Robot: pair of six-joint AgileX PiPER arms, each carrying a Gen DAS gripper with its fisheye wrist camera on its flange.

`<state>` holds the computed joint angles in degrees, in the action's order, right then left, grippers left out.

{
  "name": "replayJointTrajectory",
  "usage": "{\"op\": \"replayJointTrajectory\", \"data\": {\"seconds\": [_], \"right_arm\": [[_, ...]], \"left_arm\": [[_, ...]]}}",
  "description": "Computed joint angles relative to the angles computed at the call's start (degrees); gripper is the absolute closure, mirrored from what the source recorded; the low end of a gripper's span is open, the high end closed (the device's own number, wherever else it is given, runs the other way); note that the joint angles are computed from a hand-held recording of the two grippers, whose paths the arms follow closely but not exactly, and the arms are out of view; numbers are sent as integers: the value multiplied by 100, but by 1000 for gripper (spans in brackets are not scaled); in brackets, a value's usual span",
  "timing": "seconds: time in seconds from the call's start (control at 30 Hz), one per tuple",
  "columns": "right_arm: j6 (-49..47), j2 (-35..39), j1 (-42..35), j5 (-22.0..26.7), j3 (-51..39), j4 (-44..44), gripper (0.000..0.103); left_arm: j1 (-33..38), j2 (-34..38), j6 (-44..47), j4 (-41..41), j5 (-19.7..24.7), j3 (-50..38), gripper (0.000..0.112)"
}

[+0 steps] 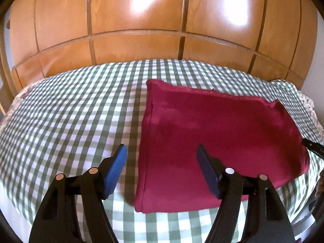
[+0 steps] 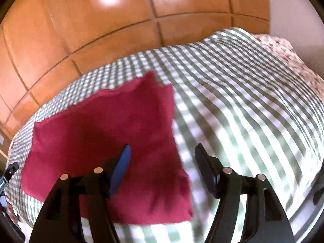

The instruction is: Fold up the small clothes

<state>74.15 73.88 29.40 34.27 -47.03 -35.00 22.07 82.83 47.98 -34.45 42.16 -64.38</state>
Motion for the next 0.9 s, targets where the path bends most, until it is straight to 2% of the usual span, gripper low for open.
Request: {"op": "replayJointTrajectory", "data": {"seconds": [0.07, 0.13, 0.2, 0.23, 0.27, 0.3, 0.33, 0.43, 0.5, 0.57, 0.67, 0.83, 0.9], "right_arm": [[-172, -154, -40, -105, 187, 268, 38], [-477, -200, -113, -285, 294, 611, 44], [-587, -167, -100, -372, 324, 761, 59], [-522, -127, -16, -310, 279, 702, 62], [-513, -66, 56, -232, 205, 647, 73], [-476, -8, 153, -110, 125, 531, 90], [-641, 33, 244, 61, 1, 556, 96], [-501, 12, 742, 864, -285, 43, 96], [-538, -118, 813, 1144, -264, 42, 97], [-602, -230, 669, 1033, -4, 272, 97], [-359, -350, 389, 309, 621, 476, 96], [-635, -409, 323, 461, 436, 699, 92], [-600, -455, 254, 559, 365, 706, 65]], "left_arm": [[49, 2, 24, 7, 21, 48, 42], [76, -10, 19, 25, 17, 95, 42], [82, -25, 27, 52, -2, 147, 42], [81, -31, 18, 76, -11, 159, 42], [76, -39, 0, 102, -20, 176, 42], [90, -26, 19, 97, -1, 164, 42], [97, -31, 24, 98, -4, 174, 42], [97, -44, 3, 145, -40, 196, 42], [128, -39, 49, 138, -62, 218, 42], [146, 7, 50, 178, -77, 235, 42], [203, 132, 14, 239, -48, 226, 42], [258, 209, 58, 276, -84, 251, 42], [264, 254, 3, 291, -82, 224, 42]]}}
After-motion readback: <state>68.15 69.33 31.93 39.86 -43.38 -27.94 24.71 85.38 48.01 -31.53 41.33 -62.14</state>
